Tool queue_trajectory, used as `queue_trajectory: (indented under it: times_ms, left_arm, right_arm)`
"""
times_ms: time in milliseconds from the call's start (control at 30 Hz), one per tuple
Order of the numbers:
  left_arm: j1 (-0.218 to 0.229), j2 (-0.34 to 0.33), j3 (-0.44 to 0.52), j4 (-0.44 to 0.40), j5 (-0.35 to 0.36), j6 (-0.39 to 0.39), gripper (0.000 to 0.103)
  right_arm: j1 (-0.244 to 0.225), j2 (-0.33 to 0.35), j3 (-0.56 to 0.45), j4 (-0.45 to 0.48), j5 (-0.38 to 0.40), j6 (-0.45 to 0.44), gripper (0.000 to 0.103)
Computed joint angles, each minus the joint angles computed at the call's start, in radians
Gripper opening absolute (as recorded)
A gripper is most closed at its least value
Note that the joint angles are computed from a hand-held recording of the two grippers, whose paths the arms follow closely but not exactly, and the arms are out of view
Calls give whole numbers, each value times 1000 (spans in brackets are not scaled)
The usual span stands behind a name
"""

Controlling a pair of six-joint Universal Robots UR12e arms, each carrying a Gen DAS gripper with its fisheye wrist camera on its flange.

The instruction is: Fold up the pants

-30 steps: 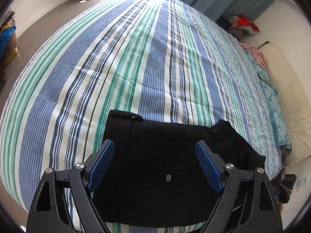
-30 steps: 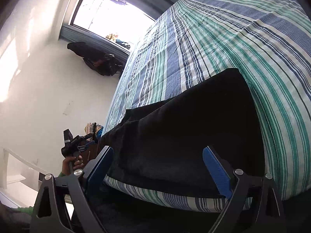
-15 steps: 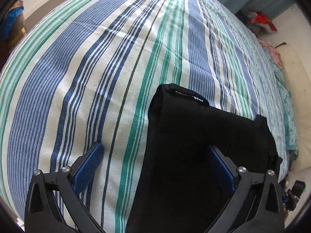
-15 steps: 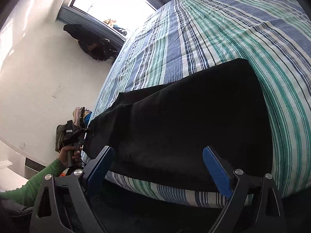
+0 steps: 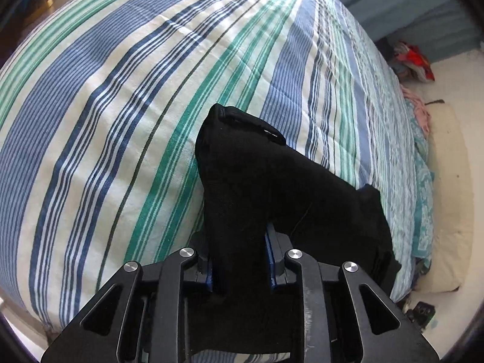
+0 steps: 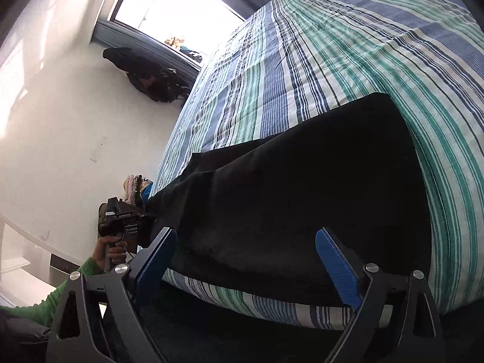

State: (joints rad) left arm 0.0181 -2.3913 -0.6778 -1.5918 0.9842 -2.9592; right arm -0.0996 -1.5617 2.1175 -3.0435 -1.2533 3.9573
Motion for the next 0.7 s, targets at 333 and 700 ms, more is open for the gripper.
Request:
queue_trajectory:
  times_ms: [333,700]
  left_arm:
    - [2,168,-164,-60,-394,78,17]
    - [-156,227,-205,-332,-488,327,8]
  right_arm:
    - [-25,3,32,-131,37,61,93]
    - [-52,-39,113,-396,-61,231,93]
